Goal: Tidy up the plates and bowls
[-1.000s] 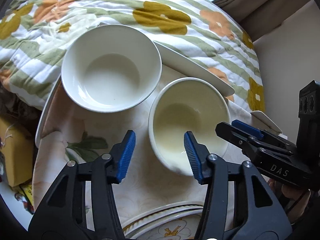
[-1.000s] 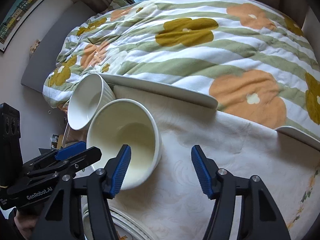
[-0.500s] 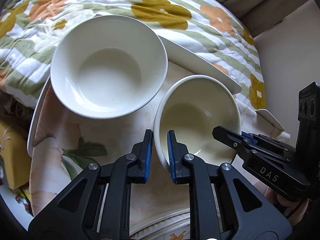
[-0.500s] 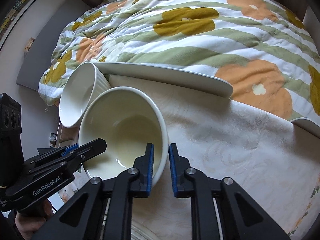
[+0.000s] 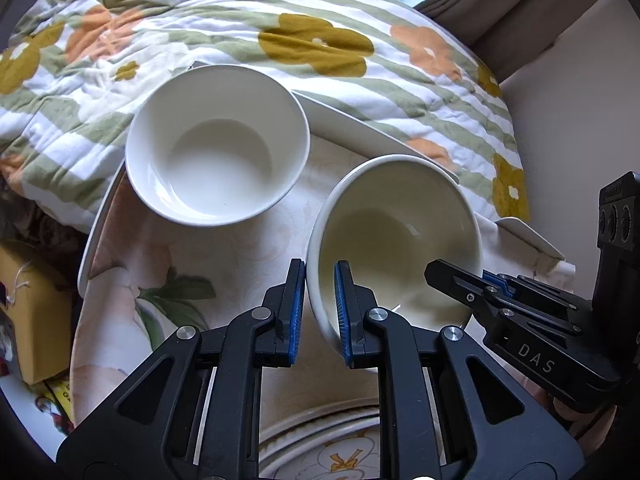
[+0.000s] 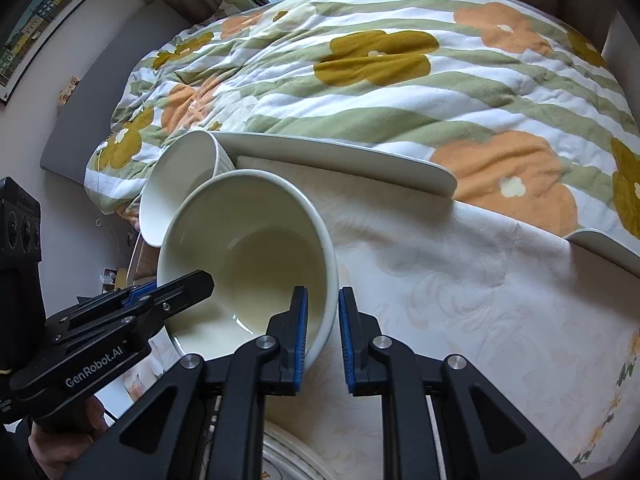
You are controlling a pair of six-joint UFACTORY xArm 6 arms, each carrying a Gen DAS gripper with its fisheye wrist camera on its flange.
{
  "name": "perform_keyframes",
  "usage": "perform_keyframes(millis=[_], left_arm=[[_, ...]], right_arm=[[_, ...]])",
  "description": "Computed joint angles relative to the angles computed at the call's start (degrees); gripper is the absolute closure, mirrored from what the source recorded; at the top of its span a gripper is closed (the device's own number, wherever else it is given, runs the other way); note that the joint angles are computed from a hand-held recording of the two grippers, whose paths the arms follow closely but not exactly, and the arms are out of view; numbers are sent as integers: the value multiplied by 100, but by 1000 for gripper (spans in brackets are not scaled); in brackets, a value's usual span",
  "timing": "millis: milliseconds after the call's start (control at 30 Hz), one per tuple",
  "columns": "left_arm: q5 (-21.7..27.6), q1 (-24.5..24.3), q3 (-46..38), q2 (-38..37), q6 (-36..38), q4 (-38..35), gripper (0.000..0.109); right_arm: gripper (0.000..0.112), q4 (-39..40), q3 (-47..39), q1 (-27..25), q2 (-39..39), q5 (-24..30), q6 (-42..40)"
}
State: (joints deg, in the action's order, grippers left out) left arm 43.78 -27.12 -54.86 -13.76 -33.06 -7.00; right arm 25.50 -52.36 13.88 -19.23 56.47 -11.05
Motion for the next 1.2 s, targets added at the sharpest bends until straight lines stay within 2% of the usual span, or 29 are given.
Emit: perform_keyframes(millis=[200, 333, 533, 633, 733, 867, 967, 1200], left_arm=[[199, -554, -125, -383, -866, 708, 96], [447, -1152, -391, -444, -1594, 1271, 96], [791, -2250, -893, -303, -2812, 2025, 96], [958, -2737, -1263, -48, -3251, 2288, 96], [1110, -3200, -1752, 351, -3590, 2546, 96], [1153, -3516, -2258, 843, -3583, 2480, 96], [1159, -3634, -2618, 1212, -3392, 2309, 96], [1225, -3645, -3467, 2156, -2142, 1333, 96]], right_arm=[[98, 140, 259, -394, -765, 321, -110], [98, 185, 454, -869, -1427, 724, -394], [98, 405, 647, -2128, -2364, 1652, -1244], [98, 473, 657, -2929, -2687, 2166, -1765], [98, 475, 675, -3609, -2935, 2455, -2206], [98, 516, 634, -4576, -2993, 2871, -2742], [98, 539, 631, -5113, -2974, 3084, -2963], [98, 345, 857, -5910, -2971, 3218, -2975]])
